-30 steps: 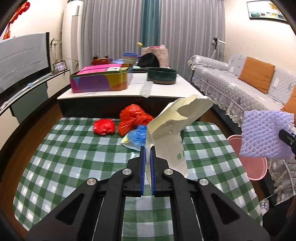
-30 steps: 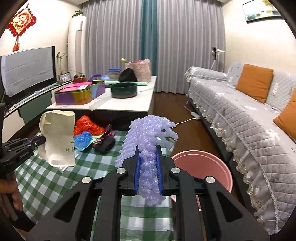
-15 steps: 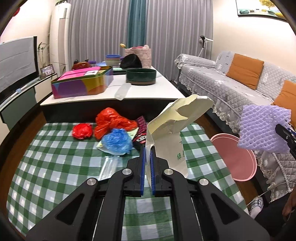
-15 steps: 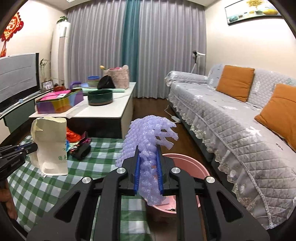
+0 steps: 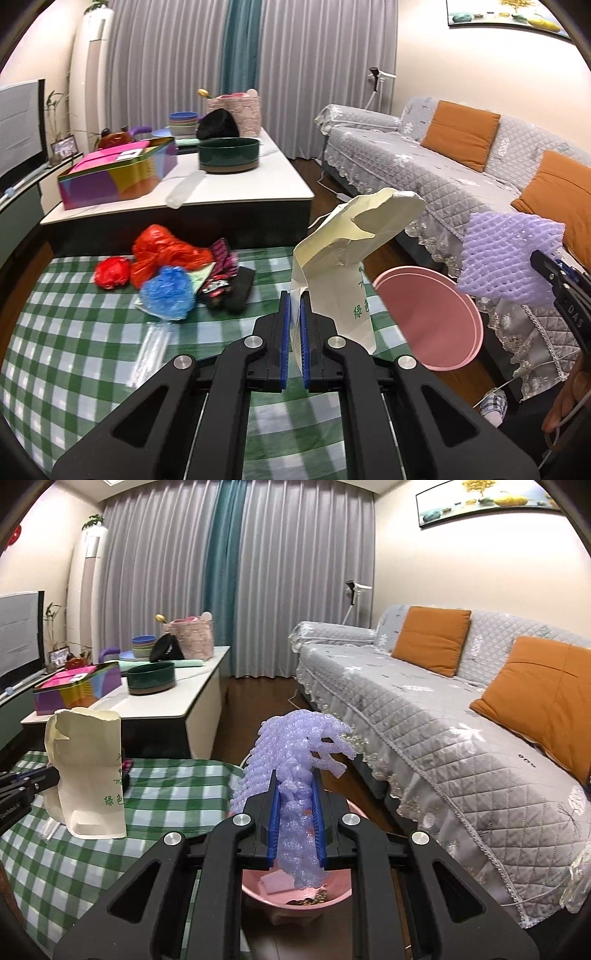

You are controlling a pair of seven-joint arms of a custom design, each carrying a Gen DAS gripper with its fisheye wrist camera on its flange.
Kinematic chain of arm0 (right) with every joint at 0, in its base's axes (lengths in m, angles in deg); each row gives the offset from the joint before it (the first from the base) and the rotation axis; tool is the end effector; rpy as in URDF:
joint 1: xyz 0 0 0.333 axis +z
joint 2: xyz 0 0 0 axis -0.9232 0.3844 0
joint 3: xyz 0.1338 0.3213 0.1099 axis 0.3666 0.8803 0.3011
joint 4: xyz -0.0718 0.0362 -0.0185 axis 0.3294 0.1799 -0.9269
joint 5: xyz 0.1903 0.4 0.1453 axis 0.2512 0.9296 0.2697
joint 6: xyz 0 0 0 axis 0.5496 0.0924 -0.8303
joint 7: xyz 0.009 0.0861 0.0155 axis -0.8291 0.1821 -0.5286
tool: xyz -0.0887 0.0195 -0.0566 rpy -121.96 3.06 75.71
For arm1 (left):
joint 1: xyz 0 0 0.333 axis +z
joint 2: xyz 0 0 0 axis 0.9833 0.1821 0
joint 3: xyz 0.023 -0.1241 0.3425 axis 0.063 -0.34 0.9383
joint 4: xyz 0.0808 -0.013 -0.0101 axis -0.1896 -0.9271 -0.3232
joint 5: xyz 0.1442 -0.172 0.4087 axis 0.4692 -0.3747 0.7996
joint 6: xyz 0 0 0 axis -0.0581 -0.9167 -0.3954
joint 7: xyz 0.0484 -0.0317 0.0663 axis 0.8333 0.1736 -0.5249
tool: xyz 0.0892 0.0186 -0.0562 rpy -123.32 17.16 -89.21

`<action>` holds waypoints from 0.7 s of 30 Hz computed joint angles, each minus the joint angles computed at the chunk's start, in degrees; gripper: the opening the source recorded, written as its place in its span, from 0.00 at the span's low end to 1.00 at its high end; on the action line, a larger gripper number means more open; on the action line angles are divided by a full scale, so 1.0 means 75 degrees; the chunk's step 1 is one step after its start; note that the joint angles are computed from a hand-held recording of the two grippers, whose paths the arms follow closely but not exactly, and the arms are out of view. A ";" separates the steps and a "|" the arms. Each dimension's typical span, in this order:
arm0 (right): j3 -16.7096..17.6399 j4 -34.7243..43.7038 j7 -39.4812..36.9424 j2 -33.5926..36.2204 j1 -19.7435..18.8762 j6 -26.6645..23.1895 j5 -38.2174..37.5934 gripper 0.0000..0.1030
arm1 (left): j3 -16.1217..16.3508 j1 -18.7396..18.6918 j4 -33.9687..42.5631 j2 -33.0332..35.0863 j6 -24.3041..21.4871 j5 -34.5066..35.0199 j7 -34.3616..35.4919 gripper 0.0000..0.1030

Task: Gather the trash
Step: 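Carry the white paper bag with the left tool while the right carries the purple net to the bin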

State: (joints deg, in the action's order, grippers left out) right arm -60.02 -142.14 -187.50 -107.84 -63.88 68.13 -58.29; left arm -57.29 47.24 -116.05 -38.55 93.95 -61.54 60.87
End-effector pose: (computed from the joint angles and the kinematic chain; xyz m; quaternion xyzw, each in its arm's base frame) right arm 0.4071 0.1708 0.5003 -0.4666 0.6989 -0.4536 0.2968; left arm 0.5097 -0.1103 0.5041 -0.5047 0.7227 -0.4078 0.2379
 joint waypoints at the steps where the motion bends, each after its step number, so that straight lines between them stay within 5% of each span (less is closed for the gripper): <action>1: 0.0003 -0.0022 0.0019 -0.0005 -0.0026 -0.0048 -0.0014 0.15 | 0.0017 -0.0048 0.0020 0.0019 -0.0004 -0.0030 0.0018 0.05; 8: -0.0080 -0.0112 0.0186 0.0022 -0.0115 -0.0288 -0.0097 0.15 | -0.0117 -0.0201 0.0273 0.0275 -0.0061 -0.0455 0.0403 0.05; 21: -0.0362 -0.0075 0.0547 0.0386 -0.0148 -0.0674 -0.0431 0.15 | -0.1280 0.0557 0.1075 0.1111 -0.0449 -0.1380 0.1155 0.05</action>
